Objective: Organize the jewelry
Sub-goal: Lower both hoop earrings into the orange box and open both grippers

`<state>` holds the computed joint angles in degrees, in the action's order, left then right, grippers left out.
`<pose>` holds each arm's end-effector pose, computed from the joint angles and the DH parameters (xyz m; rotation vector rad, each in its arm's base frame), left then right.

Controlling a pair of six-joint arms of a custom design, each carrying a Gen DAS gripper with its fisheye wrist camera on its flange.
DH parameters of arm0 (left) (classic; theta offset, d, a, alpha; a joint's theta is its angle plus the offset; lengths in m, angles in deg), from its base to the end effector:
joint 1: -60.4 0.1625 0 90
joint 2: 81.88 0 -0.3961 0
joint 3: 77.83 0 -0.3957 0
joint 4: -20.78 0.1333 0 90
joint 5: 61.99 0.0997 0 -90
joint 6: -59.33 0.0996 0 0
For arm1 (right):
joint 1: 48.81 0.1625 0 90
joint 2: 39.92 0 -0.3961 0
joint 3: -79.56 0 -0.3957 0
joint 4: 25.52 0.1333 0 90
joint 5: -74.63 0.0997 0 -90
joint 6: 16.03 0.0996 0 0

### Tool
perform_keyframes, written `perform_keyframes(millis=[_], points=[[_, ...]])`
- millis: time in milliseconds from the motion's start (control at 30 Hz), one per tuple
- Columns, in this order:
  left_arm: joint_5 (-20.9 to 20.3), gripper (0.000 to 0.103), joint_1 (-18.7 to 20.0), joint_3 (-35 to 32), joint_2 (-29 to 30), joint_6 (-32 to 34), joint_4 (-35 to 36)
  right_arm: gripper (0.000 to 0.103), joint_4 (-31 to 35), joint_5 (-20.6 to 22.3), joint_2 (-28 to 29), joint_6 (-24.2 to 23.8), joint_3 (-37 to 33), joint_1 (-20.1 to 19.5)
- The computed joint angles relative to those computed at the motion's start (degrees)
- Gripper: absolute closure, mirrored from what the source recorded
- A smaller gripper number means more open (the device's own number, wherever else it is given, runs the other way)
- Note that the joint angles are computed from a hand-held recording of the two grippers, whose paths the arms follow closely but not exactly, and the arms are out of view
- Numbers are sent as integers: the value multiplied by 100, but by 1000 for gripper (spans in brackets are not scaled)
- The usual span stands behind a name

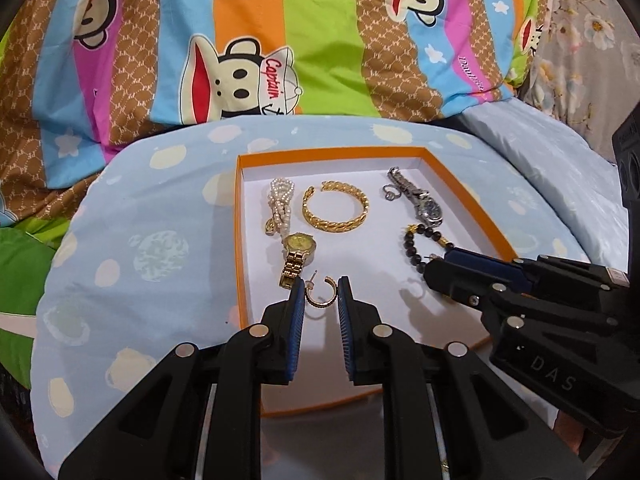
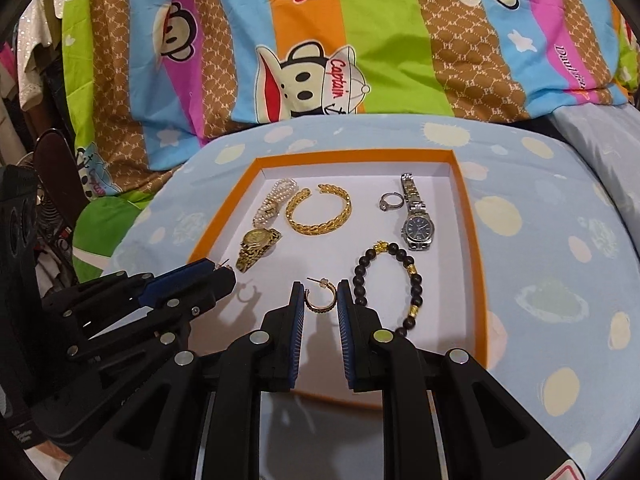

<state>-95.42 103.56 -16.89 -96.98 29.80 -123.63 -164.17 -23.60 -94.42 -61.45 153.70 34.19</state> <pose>-0.4099 -0.6811 -0.0576 0.2540 2.2837 -0.8990 0.0283 -0.7467 0.3141 0.8533 -2.6039 0.5488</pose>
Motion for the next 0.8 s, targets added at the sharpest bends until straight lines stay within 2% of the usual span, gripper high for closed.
perform_keyframes(millis=[333,400,467,667,800], points=[[-80,86,120,-93,82,112,-97,87,-17,-175,560,-25,-538,76],[19,77,105,-64,82,142,-180,86,-71,-71,532,-14,-521,53],[86,69,65,36,43,271,-433,85,-87,117,412,27,-459,26],[263,68,-147,589,-297,380,-1198,83,-303,673,-339,71,116,-103],[388,68,-335,1094,-564,122,-1402,83,-430,898,-960,44,720,-307]])
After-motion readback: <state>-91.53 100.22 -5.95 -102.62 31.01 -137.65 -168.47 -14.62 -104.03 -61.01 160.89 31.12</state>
